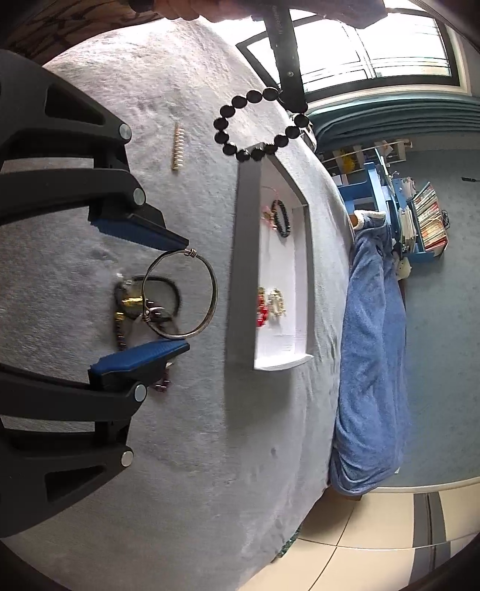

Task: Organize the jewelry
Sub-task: 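Lift the black bead bracelet with the left tool while the right tool grasps a silver bangle, then carry both pieces into the grey tray and open both tools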

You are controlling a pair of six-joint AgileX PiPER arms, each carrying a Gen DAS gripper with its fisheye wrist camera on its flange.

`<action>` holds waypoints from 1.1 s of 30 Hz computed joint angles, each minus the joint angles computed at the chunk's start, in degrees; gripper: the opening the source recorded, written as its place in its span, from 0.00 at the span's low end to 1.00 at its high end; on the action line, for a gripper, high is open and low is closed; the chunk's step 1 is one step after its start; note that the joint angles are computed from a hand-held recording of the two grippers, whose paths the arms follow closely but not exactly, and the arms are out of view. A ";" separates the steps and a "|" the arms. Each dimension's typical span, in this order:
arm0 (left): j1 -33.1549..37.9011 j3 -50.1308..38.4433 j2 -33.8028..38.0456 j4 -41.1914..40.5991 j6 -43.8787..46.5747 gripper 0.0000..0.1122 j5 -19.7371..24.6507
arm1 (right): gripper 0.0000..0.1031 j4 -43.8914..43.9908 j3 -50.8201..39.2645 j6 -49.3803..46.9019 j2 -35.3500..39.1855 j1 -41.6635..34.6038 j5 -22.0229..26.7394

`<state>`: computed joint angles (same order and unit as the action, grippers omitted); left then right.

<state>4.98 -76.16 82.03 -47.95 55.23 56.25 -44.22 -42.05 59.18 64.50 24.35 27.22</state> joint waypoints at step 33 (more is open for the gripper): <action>-18.54 -39.42 30.01 20.66 -22.31 0.13 -2.33 | 0.48 46.60 -69.95 -53.16 52.74 -20.80 23.31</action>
